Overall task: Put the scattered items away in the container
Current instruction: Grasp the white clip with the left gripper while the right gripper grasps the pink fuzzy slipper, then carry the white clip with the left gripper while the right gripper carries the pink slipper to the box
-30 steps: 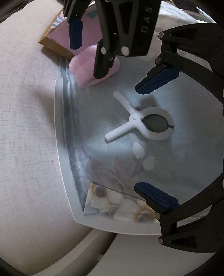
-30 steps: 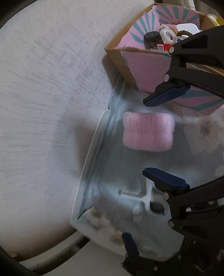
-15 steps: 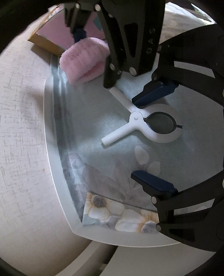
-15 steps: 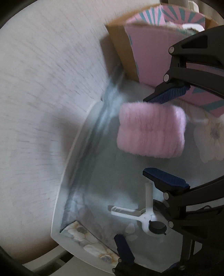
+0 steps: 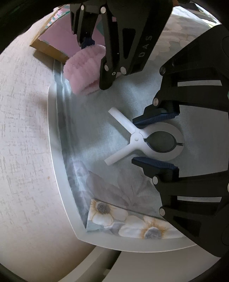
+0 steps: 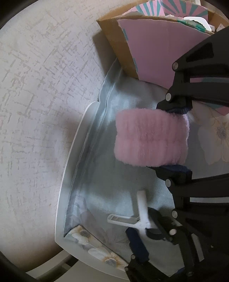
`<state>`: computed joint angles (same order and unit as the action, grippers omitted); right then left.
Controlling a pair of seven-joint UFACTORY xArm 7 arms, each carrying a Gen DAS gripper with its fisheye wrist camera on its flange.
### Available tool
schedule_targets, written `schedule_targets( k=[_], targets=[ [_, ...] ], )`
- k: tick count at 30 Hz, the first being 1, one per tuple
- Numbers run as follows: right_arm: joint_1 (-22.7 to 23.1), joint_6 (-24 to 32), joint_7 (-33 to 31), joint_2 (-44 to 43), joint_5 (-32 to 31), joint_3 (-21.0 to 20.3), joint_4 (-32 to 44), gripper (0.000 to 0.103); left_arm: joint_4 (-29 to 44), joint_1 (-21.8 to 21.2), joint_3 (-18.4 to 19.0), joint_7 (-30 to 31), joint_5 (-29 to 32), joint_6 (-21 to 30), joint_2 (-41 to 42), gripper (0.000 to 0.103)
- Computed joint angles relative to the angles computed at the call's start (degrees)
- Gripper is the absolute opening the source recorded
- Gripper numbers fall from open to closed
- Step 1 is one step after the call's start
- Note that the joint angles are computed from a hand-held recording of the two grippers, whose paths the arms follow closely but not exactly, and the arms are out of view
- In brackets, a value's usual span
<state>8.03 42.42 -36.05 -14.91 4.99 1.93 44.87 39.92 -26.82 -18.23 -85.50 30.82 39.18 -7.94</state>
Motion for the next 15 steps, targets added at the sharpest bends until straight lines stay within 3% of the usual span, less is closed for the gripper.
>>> schedule_targets(
  k=[8,15],
  targets=[
    [0.4,-0.4,-1.5,-3.1,0.9,-0.6,-1.9,0.040,0.3,-0.4,-0.9,-1.0,-1.1,2.5,-2.2,0.034],
    [1.0,1.6,-2.8,-6.6,3.3,-1.5,-2.3,0.040,2.3,-0.9,-2.5,-1.2,-2.8,8.1,-6.0,0.034]
  ],
)
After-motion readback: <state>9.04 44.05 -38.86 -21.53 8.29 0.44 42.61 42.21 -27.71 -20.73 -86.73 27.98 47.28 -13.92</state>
